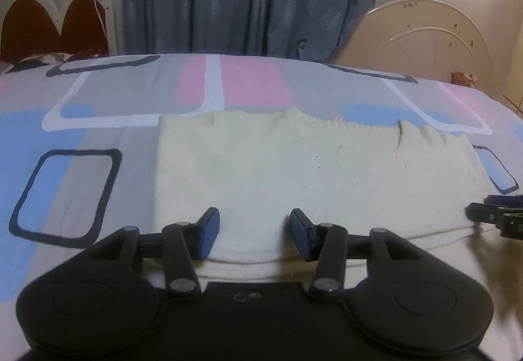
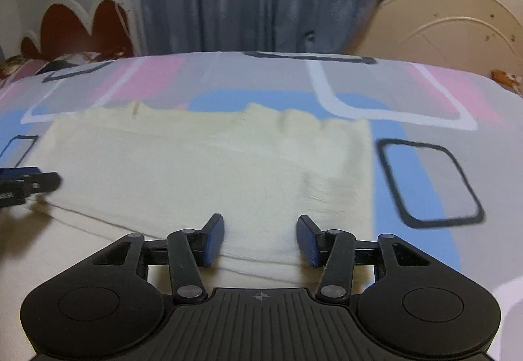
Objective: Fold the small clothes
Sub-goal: 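Smooth the folded sweater edges with both open grippers, then move both open grippers over the sweater body to its hem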
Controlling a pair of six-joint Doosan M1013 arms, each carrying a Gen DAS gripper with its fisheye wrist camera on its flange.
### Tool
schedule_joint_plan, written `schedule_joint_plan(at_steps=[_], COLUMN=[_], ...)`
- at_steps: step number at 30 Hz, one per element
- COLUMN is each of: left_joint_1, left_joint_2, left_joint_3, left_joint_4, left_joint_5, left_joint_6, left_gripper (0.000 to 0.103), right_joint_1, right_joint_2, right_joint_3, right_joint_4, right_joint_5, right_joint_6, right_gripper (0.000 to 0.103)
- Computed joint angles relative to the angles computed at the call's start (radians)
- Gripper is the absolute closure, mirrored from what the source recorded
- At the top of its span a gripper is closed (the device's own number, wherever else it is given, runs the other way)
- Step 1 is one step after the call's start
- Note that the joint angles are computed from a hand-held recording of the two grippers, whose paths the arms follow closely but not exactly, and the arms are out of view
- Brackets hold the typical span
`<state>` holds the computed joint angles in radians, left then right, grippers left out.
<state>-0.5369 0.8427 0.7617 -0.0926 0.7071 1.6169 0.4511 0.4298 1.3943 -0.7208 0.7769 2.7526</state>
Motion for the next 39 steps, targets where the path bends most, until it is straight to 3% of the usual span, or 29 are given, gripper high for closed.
schedule_joint_plan(at_steps=[6, 11, 18, 23, 32, 35, 39], left_joint_1=[-0.003, -0.005, -0.027, -0.036, -0.027, -0.032, -0.039], left_joint_2=[-0.041, -0.104, -0.176, -0.223, -0.306, -0.328, -0.370], left_joint_3=[0.054, 0.138, 0.266, 0.357, 0.489, 0.510, 0.551], left_joint_4=[0.040, -0.047, -0.108, -0.018, 0.218, 0.257, 0.195], left_joint_5=[-0.015, -0.050, -0.030, -0.039, -0.076, -0.059, -0.079], left_joint_6=[-0.031, 0.028, 0.087, 0.022, -0.220, -0.293, -0.253], left_gripper=[0.057, 0.057, 0.057, 0.056, 0.054, 0.056, 0.055], right_joint_1=[0.007, 0.039, 0.084, 0.116, 0.133, 0.138, 0.152], right_joint_2=[-0.022, -0.057, -0.052, -0.053, -0.148, -0.172, -0.195], right_joint_3=[0.015, 0.032, 0.030, 0.053, 0.198, 0.223, 0.232], right_joint_4=[0.000, -0.022, 0.140, 0.188, 0.075, 0.066, 0.081], right_joint_5=[0.043, -0.015, -0.087, -0.078, -0.044, -0.036, -0.092], right_joint_6=[0.008, 0.019, -0.108, -0.201, -0.081, -0.076, -0.092], right_gripper=[0.054, 0.054, 0.054, 0.054, 0.054, 0.054, 0.054])
